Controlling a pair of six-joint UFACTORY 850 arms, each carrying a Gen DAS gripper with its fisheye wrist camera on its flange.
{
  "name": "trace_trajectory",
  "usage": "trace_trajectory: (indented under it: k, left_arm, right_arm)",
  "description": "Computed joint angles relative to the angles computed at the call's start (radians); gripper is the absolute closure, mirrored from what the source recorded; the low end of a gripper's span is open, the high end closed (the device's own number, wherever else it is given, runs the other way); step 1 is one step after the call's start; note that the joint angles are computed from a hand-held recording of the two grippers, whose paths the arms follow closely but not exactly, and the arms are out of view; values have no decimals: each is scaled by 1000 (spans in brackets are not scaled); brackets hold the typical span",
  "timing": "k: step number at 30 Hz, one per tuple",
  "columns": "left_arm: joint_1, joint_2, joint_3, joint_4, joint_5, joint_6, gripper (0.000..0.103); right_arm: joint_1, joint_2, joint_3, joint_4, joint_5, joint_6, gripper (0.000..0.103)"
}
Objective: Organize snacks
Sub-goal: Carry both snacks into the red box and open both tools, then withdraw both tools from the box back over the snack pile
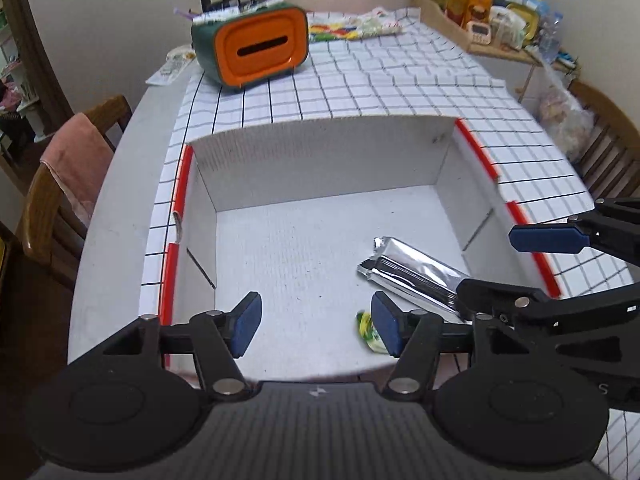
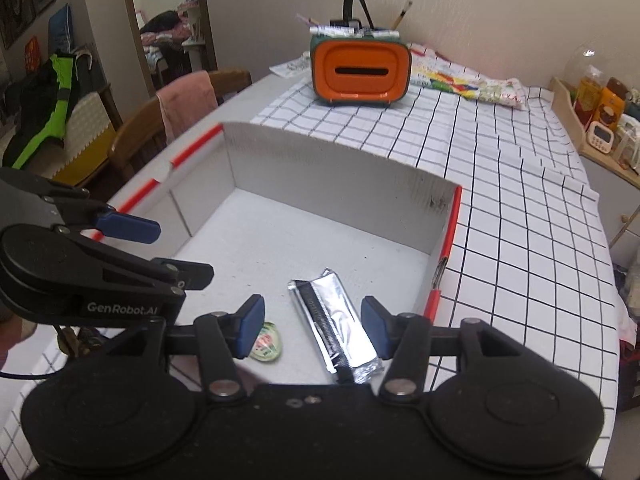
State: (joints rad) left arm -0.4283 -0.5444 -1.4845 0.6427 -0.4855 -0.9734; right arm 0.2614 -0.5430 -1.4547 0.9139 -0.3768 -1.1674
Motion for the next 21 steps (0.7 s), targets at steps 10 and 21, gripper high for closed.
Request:
trace_trajectory:
  k: [10, 21]
  left_arm:
    - [-39, 168, 184, 198, 56, -186, 36]
    - [-84, 356, 393, 425, 98, -421, 23]
  right_arm:
    - [24, 166, 179, 160, 76, -121, 34]
    - [46, 333, 360, 447, 93, -366, 12]
